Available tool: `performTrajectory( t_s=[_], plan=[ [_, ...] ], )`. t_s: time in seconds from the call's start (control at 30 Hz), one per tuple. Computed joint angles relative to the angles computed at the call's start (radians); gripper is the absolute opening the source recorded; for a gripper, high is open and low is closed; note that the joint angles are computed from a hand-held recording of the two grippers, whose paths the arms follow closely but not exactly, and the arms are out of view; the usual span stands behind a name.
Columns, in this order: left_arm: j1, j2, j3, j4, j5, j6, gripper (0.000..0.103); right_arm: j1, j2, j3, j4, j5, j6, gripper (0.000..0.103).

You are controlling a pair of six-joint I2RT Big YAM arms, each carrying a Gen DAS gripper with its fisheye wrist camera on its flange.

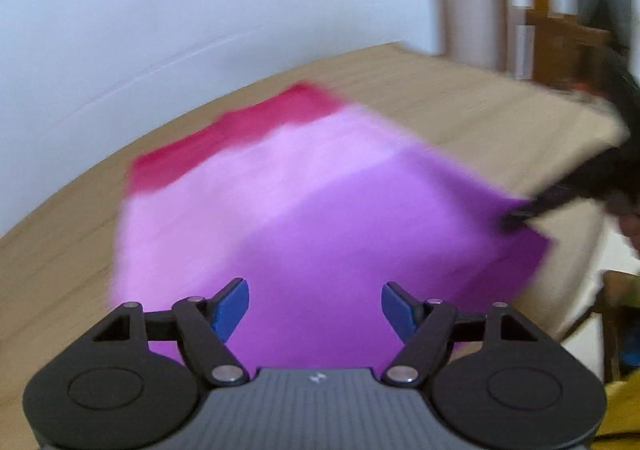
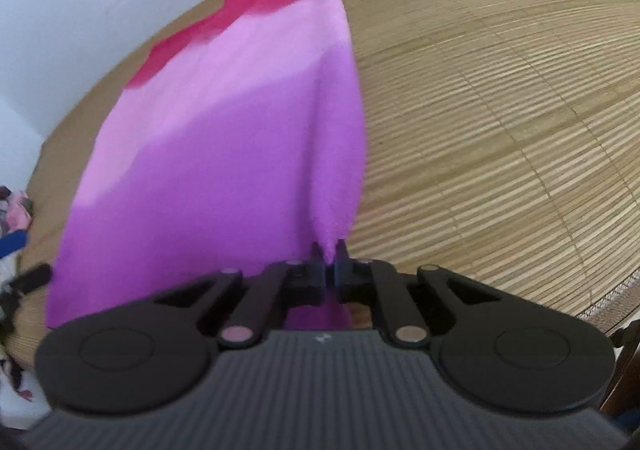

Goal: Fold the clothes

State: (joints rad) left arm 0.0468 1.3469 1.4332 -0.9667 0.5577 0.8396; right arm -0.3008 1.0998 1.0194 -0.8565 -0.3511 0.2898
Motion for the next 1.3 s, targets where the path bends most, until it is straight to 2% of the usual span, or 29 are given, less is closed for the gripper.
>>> performTrajectory(
  t_s=[0.1, 0.23, 0.3, 0.37, 0.43, 0.47, 0.5, 0.53, 0.57, 0.63, 0.67, 0.7, 0.77, 0.8, 0.83, 0.87, 0.93, 0.97, 1.03, 1.13, 1.17, 1.2, 1.3],
  plan=[
    [-0.108, -0.059, -0.084, 0.043, 0.001, 0.027, 0.075, -0.061, 0.048, 0.087, -0.063, -0.139, -0.012, 0.007],
    [-0.266, -0.137, -0.188, 0.173, -0.118, -0.06, 0.077, -0.124, 0.177, 0.262, -0.234, -0.305, -0.078, 0.007],
    [-0.334, -0.138, -0.207, 0.233, -0.212, -0.162, 0.08, -0.139, 0.256, 0.362, -0.348, -0.391, -0.141, 0.007],
    [-0.413, -0.141, -0.245, 0.326, -0.372, -0.259, 0.08, -0.144, 0.325, 0.448, -0.468, -0.443, -0.225, 0.007],
    [-0.486, -0.123, -0.269, 0.409, -0.566, -0.308, 0.079, -0.143, 0.368, 0.513, -0.578, -0.452, -0.32, 0.007],
    [-0.516, -0.108, -0.273, 0.434, -0.658, -0.316, 0.071, -0.14, 0.384, 0.54, -0.623, -0.447, -0.368, 0.007],
    [-0.535, -0.093, -0.27, 0.44, -0.718, -0.315, 0.061, -0.137, 0.397, 0.561, -0.663, -0.445, -0.41, 0.007],
    [-0.541, -0.083, -0.263, 0.429, -0.74, -0.322, 0.024, -0.135, 0.409, 0.581, -0.703, -0.444, -0.45, 0.008],
    [-0.536, -0.073, -0.244, 0.389, -0.723, -0.348, 0.005, -0.135, 0.421, 0.598, -0.74, -0.447, -0.497, 0.01],
    [-0.508, -0.072, -0.214, 0.323, -0.648, -0.415, 0.004, -0.141, 0.44, 0.631, -0.807, -0.444, -0.599, 0.012],
    [-0.492, -0.075, -0.204, 0.297, -0.613, -0.448, 0.004, -0.155, 0.44, 0.642, -0.815, -0.438, -0.645, 0.018],
    [-0.477, -0.074, -0.19, 0.264, -0.585, -0.477, 0.004, -0.176, 0.439, 0.644, -0.773, -0.441, -0.647, 0.022],
    [-0.442, -0.081, -0.177, 0.236, -0.522, -0.549, 0.004, -0.217, 0.426, 0.625, -0.624, -0.453, -0.601, 0.045],
    [-0.427, -0.082, -0.164, 0.219, -0.5, -0.601, 0.004, -0.237, 0.421, 0.614, -0.546, -0.459, -0.575, 0.053],
    [-0.412, -0.083, -0.15, 0.203, -0.478, -0.654, 0.004, -0.244, 0.436, 0.612, -0.449, -0.454, -0.545, 0.068],
    [-0.397, -0.084, -0.135, 0.186, -0.456, -0.708, 0.004, -0.247, 0.458, 0.613, -0.347, -0.444, -0.515, 0.073],
    [-0.372, -0.091, -0.101, 0.16, -0.416, -0.805, 0.004, -0.224, 0.546, 0.66, -0.184, -0.354, -0.434, 0.073],
    [-0.361, -0.093, -0.085, 0.15, -0.403, -0.843, 0.004, -0.21, 0.607, 0.712, -0.153, -0.325, -0.385, 0.074],
    [-0.347, -0.093, -0.049, 0.13, -0.416, -0.901, 0.004, -0.184, 0.743, 0.851, -0.137, -0.283, -0.284, 0.074],
    [-0.347, -0.047, 0.028, 0.107, -0.438, -1.012, 0.004, -0.151, 0.973, 1.13, -0.162, -0.223, -0.14, 0.073],
    [-0.349, -0.043, 0.041, 0.101, -0.455, -1.04, 0.004, -0.144, 1.019, 1.187, -0.119, -0.231, -0.111, 0.071],
    [-0.347, -0.04, 0.056, 0.092, -0.467, -1.06, 0.005, -0.131, 1.062, 1.25, -0.113, -0.216, -0.094, 0.071],
    [-0.338, -0.033, 0.09, 0.069, -0.476, -1.113, 0.005, -0.091, 1.224, 1.526, -0.207, -0.183, -0.085, 0.072]
  ],
)
